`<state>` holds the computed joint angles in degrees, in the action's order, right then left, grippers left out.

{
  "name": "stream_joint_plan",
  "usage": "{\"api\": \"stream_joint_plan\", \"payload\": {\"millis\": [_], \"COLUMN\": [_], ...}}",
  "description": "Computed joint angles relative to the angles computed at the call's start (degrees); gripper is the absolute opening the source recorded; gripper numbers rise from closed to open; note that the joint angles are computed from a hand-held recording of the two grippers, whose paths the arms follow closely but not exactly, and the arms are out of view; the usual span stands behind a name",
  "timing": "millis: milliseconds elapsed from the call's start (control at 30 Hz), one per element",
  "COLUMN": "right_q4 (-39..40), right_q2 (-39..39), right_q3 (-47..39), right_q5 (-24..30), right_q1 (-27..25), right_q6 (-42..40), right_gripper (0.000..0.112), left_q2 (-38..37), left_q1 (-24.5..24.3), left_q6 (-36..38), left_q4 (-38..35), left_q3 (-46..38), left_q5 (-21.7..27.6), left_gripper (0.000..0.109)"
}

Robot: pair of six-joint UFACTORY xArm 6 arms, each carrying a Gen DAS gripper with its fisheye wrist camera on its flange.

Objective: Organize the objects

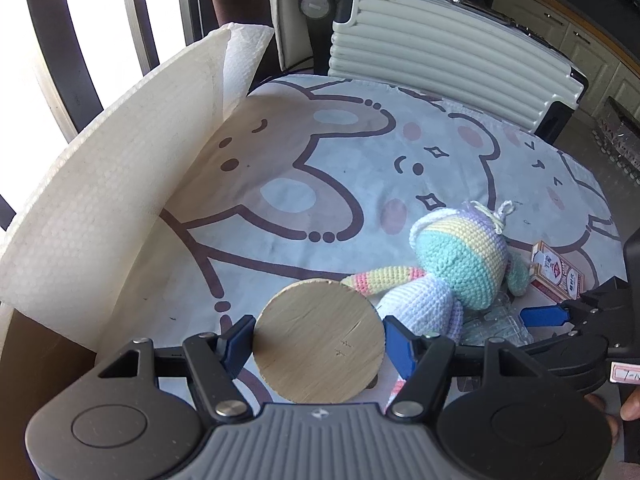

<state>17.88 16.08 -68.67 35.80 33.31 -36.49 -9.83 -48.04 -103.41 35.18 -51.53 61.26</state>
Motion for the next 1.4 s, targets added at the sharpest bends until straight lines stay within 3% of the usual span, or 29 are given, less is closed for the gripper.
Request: {"api": "stream_joint_plan", "payload": {"millis": [300, 400, 700, 1400], "right_q4": [-8.89, -11.06, -6.76, 4.58], "right_q2": [2.35, 2.83, 1.1, -16.59], "right_q3": [-0.93, -1.13, -1.63, 12.05], "right_q5": [-1.66, -2.15, -0.05, -8.75], "right_q1": [1.65, 1.89, 0.08, -5.36], "right_q6": [7.78, 10.1, 8.72, 2.71], "right_gripper": [0.083, 0.078, 0.075, 0.075], "left_q2": [0.14, -0.18, -0.04, 4.11], "left_q1": [0.48, 0.82, 0.92, -3.6], "left_q6": [0.88, 0.6, -0.28, -0.13], "left_q4": [-1.88, -2.1, -1.69, 1.83], "left_q3": [0.64, 1.12, 0.73, -8.12], "left_q5": [0.44, -0.36, -1.44, 2.61], "left_gripper": [0.068, 0.068, 0.068, 0.068]}}
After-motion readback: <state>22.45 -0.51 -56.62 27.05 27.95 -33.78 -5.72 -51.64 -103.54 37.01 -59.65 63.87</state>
